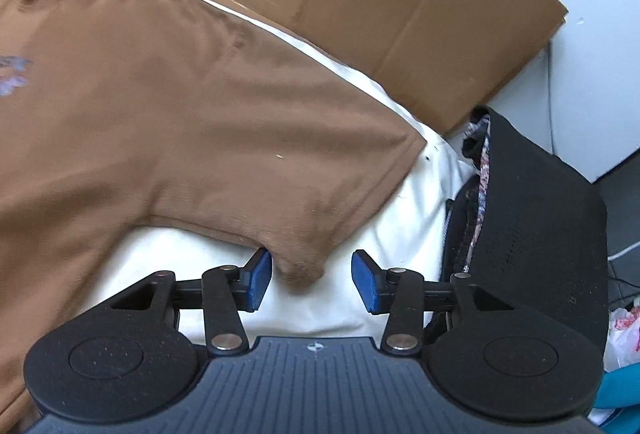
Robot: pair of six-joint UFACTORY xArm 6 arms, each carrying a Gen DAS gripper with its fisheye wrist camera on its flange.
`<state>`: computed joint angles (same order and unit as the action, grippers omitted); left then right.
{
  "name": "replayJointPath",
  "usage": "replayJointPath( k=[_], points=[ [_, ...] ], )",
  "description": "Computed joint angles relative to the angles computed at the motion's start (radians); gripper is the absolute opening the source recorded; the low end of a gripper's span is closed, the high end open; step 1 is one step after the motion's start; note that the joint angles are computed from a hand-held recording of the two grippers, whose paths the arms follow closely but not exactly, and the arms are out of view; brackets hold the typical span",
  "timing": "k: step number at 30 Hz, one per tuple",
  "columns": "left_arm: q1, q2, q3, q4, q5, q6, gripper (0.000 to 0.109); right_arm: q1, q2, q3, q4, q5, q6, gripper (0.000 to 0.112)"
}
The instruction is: Fold clothes
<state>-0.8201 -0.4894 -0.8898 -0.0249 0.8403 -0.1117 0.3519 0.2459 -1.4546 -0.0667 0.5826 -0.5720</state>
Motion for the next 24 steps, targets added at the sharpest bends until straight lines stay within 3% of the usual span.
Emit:
replayJointPath(
  k=[4, 6, 7, 11, 15, 24],
  points=[
    [0.002, -0.004, 0.004, -0.002, -0.001, 0.005, 0.041, -0.006, -0.002, 0.015, -0.127, -0.041, 0.053, 0.047],
    [0.007, -0.008, 0.007, -0.004, -0.003, 0.005, 0.041, -0.013, -0.012, 0.013, -0.15, -0.04, 0.066, 0.026],
    [0.01, -0.008, 0.009, -0.005, -0.004, 0.002, 0.041, -0.016, -0.021, 0.016, -0.166, -0.038, 0.076, 0.023],
    [0.018, -0.01, 0.014, -0.012, -0.002, -0.007, 0.041, -0.028, -0.049, 0.021, -0.175, -0.02, 0.083, 0.022],
    [0.018, -0.014, 0.02, -0.011, -0.005, -0.001, 0.041, -0.023, -0.049, 0.01, -0.068, -0.044, 0.038, 0.022],
    [0.046, -0.038, 0.039, 0.051, -0.006, -0.02, 0.041, 0.023, 0.015, -0.049, 0.18, 0.033, -0.089, 0.022]
  ],
)
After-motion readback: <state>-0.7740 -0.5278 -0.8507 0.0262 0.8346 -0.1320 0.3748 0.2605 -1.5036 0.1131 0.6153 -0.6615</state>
